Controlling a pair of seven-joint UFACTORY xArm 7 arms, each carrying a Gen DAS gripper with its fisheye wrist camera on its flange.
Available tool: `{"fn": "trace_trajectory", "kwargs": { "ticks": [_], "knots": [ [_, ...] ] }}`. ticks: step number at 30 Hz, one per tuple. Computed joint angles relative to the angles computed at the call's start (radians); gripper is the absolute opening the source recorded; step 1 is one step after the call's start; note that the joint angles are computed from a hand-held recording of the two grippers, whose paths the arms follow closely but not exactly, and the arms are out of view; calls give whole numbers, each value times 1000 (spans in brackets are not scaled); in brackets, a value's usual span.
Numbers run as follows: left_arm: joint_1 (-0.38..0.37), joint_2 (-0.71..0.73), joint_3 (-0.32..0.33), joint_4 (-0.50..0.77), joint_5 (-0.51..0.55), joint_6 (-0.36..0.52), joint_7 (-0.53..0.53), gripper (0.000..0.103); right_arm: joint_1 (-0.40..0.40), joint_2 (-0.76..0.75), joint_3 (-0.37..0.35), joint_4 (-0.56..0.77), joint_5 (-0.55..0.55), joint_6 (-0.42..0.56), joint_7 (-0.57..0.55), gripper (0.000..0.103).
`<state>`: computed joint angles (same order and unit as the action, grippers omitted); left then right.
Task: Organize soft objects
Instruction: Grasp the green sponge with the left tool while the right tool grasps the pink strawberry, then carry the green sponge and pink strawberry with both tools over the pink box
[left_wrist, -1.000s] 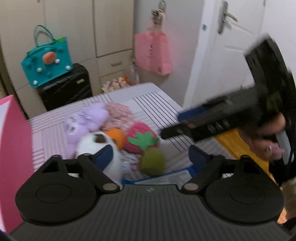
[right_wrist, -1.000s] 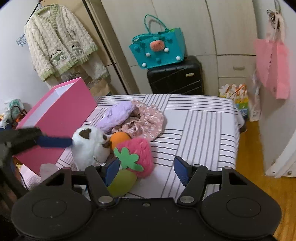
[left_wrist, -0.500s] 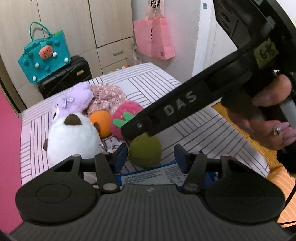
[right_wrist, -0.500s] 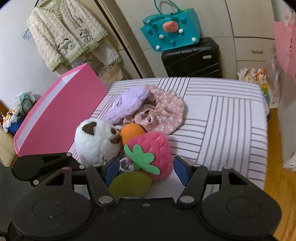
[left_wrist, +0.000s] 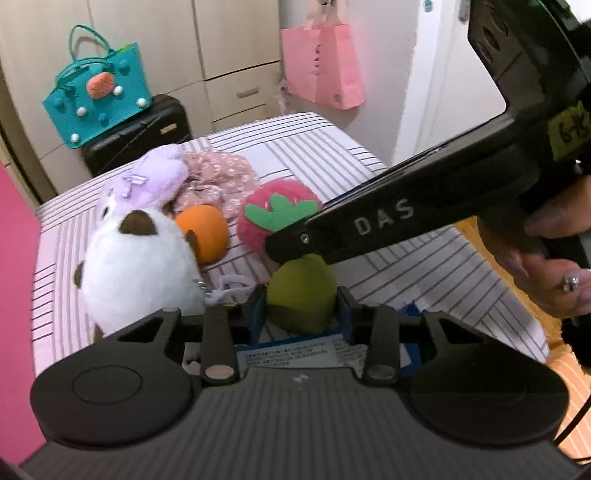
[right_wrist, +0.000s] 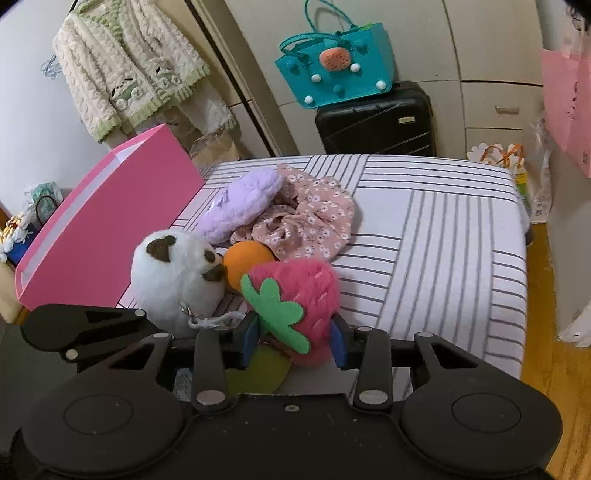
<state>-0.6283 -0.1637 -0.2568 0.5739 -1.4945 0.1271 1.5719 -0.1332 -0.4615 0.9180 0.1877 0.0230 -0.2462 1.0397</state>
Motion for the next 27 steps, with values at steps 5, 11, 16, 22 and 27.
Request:
{"fn": "trace_trajectory", "kwargs": {
  "ticks": [5, 11, 16, 22, 27],
  "knots": [
    [2, -13, -5, -7, -77, 13, 89, 37, 61, -69, -33, -37, 4, 42, 55, 44],
    [27, -62, -24, -34, -134, 38, 137, 37, 106, -135, -68, -64, -41, 98, 138, 44],
    [44, -106, -8, -52, -99, 96, 100, 37, 162, -196, -100, -69, -87, 168, 196, 44],
    [59, -187, 51, -88, 69, 210, -48, 37, 255, -291, -148, -31, -151, 396, 240, 44],
    [59, -250, 106, -121, 227, 275, -175, 37, 354, -304, -236, -13, -200, 478, 232, 44]
  ]
}}
